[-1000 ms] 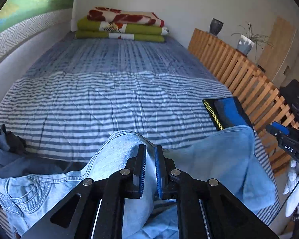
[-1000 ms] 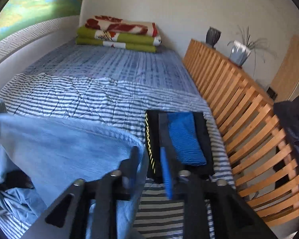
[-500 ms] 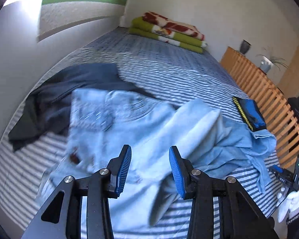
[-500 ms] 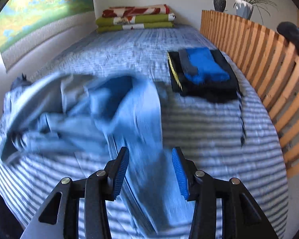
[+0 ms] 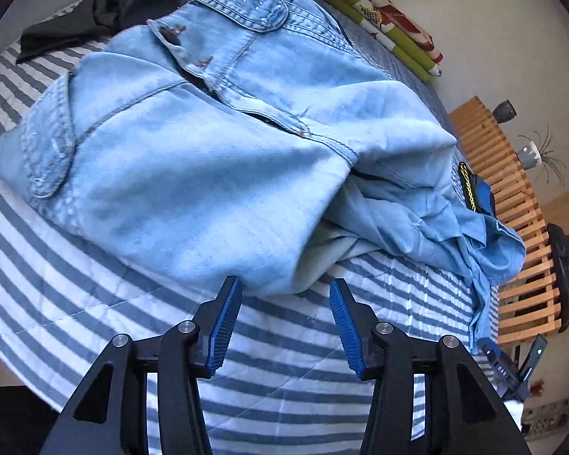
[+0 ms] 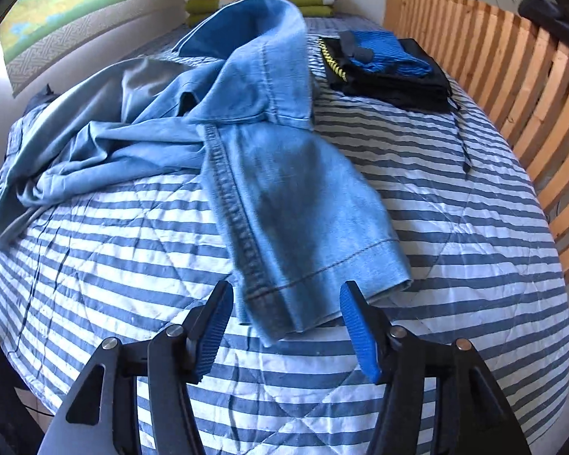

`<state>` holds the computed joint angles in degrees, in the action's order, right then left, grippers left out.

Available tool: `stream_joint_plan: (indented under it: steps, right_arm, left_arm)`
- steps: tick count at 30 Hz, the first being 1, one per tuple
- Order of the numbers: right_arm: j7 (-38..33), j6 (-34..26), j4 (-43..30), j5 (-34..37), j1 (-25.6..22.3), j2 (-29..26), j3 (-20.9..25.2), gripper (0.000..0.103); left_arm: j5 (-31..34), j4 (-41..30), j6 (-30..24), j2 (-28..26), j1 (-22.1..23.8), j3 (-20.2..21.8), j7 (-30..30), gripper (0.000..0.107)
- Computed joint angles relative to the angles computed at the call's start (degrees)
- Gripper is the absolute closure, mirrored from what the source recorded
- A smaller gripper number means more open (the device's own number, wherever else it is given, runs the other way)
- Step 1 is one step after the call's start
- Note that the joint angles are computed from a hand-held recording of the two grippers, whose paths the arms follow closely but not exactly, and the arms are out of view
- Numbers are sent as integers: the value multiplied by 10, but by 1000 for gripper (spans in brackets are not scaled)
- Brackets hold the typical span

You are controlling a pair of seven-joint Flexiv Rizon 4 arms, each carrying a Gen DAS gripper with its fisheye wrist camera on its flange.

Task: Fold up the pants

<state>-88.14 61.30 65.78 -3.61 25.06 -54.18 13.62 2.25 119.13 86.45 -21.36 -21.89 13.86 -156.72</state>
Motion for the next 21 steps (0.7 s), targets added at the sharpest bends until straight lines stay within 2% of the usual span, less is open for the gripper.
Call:
stream_joint_plan:
  steps: [2, 4, 6, 8, 9, 11, 13, 15, 18, 21]
  right_arm:
    - [-3, -15, -8, -5, 6, -3, 0, 45]
    - [-5, -25, -11, -19, 19, -4, -11, 45]
    - [12, -18, -5, -55, 49, -5, -51, 45]
    - [35, -13, -8, -90, 70, -13, -83, 45]
    - [42, -23, -18, -101, 72, -20, -88, 45]
    - [54, -51, -43, -104, 67, -31, -81, 58]
    - [37, -73, -64, -80, 45, -35, -45, 86]
    - [40, -56, -48, -76, 45, -21, -50, 95]
    - [54, 4, 3, -93, 53, 15, -73, 98]
    - [79, 46, 45, -85, 41, 58, -68, 98]
  left_arm:
    - [-9, -26, -3, -22, 11, -9, 11, 51]
    - [-1, -69, -51, -43, -3, 11, 14, 50]
    - [9, -95, -86, -57, 2, 12, 15, 51]
    - [19, -103, -105, -62, 7, 14, 6, 72]
    - [23, -103, -115, -62, 9, 15, -3, 89]
    - [22, -74, -72, -54, 30, 1, -14, 99]
    - [26, -55, -47, -45, 31, 5, -20, 103]
    - [35, -49, -38, -36, 22, 15, -19, 103]
    - [53, -44, -25, -18, 3, 35, -25, 104]
    - [94, -40, -25, 12, -30, 72, -50, 104]
